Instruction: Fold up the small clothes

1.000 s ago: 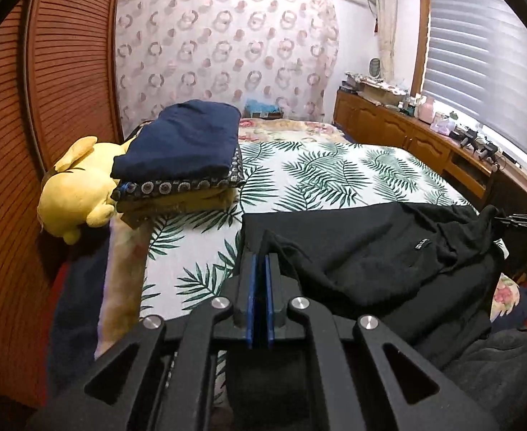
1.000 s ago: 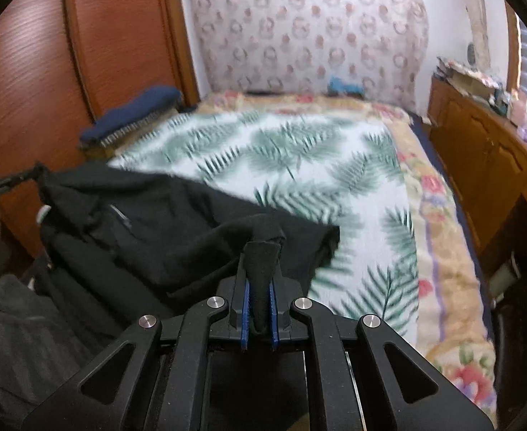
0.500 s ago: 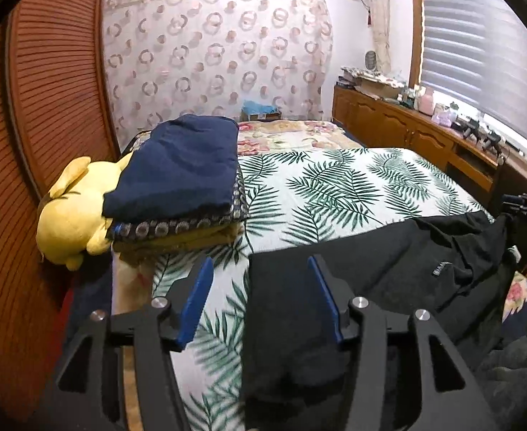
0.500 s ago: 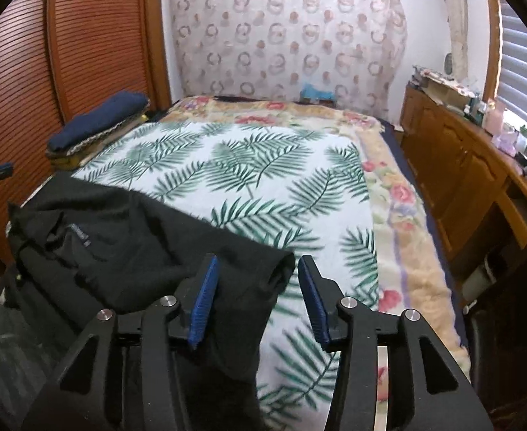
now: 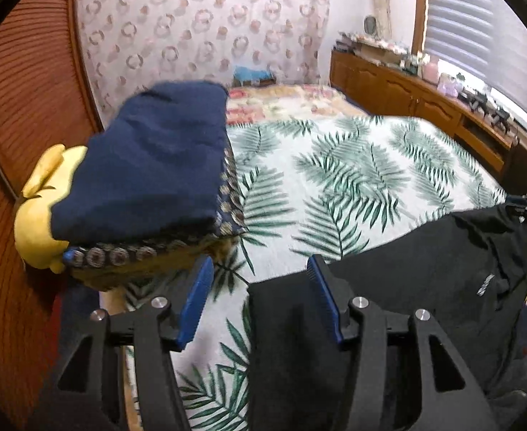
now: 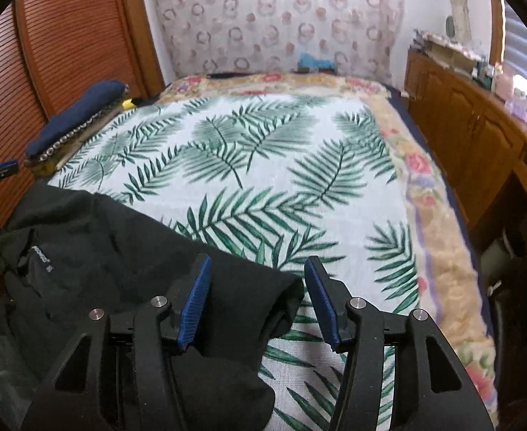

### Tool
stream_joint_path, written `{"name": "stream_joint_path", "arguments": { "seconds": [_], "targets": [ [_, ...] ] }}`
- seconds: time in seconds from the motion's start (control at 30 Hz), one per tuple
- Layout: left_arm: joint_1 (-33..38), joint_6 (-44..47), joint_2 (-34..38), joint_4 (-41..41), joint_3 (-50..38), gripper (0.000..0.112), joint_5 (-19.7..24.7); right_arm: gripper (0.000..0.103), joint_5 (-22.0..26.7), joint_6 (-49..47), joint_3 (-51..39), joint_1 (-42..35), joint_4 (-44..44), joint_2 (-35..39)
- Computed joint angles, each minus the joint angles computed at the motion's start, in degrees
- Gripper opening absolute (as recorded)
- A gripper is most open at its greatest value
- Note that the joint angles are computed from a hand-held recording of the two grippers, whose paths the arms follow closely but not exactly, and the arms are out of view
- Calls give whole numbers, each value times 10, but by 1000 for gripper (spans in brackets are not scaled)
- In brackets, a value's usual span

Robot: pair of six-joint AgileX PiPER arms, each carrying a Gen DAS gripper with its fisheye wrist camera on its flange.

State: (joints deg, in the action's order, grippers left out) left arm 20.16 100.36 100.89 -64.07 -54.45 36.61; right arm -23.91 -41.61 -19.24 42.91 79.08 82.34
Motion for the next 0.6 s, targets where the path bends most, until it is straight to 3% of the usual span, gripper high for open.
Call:
{"name": "stream_joint_path", "arguments": {
  "seconds": [0.27,0.43,0.6],
  "targets": [
    [-23,-55,52,54,-17,53,-34,62,30,77,3,-35,-87,22],
    [-9,-64,65,55,-26,53,-8,62,39,112,0,-42,-132,29],
    [-8,-77,75,69,-34,54,10,63,41,74,-12,-39,-102,38]
  ]
}}
